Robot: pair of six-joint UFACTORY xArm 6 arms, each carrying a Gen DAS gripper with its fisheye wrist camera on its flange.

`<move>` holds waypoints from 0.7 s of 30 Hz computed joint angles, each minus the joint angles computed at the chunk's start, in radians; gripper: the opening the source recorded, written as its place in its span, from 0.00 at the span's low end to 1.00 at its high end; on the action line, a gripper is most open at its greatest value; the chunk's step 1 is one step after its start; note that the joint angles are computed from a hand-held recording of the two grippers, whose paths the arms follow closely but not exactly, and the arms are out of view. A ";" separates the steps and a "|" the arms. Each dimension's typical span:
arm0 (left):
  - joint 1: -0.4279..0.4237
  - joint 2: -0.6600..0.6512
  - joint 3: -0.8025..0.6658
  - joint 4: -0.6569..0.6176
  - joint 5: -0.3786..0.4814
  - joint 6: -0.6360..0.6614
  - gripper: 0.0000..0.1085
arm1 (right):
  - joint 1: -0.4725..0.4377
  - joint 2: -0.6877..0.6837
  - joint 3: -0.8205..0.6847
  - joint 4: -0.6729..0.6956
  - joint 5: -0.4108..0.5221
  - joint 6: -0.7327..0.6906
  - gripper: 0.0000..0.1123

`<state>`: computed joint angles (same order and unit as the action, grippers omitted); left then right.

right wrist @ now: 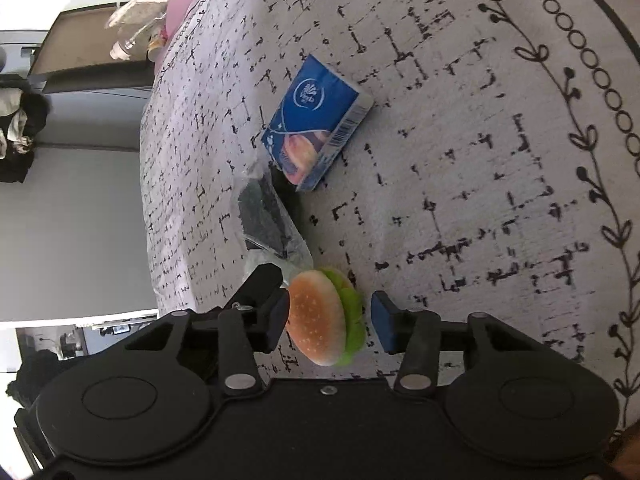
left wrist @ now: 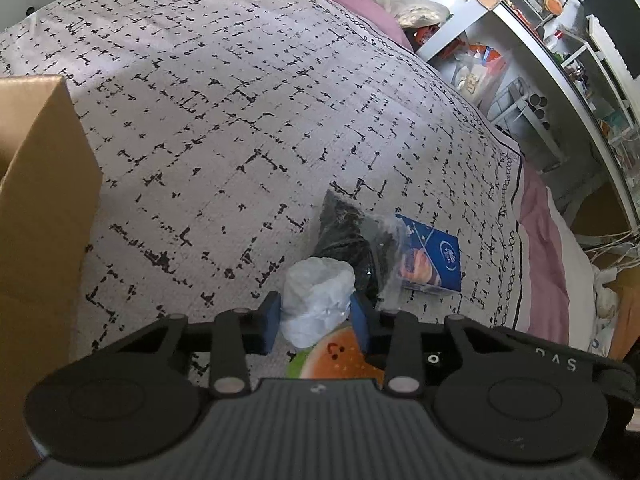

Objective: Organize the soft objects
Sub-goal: 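Grasp the burger plush with right tool while left tool grasps white bag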

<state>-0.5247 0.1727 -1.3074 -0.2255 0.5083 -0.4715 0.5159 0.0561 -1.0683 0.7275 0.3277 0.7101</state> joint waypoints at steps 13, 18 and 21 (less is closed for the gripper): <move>0.006 -0.063 0.059 -0.012 -0.037 0.026 0.33 | 0.005 -0.021 0.009 -0.230 -0.015 0.122 0.14; 0.004 -0.111 0.088 -0.015 -0.026 0.048 0.33 | 0.010 -0.079 0.052 -0.359 -0.028 0.211 0.14; 0.005 -0.151 0.112 -0.019 -0.026 0.099 0.33 | 0.012 -0.121 0.085 -0.431 -0.030 0.283 0.14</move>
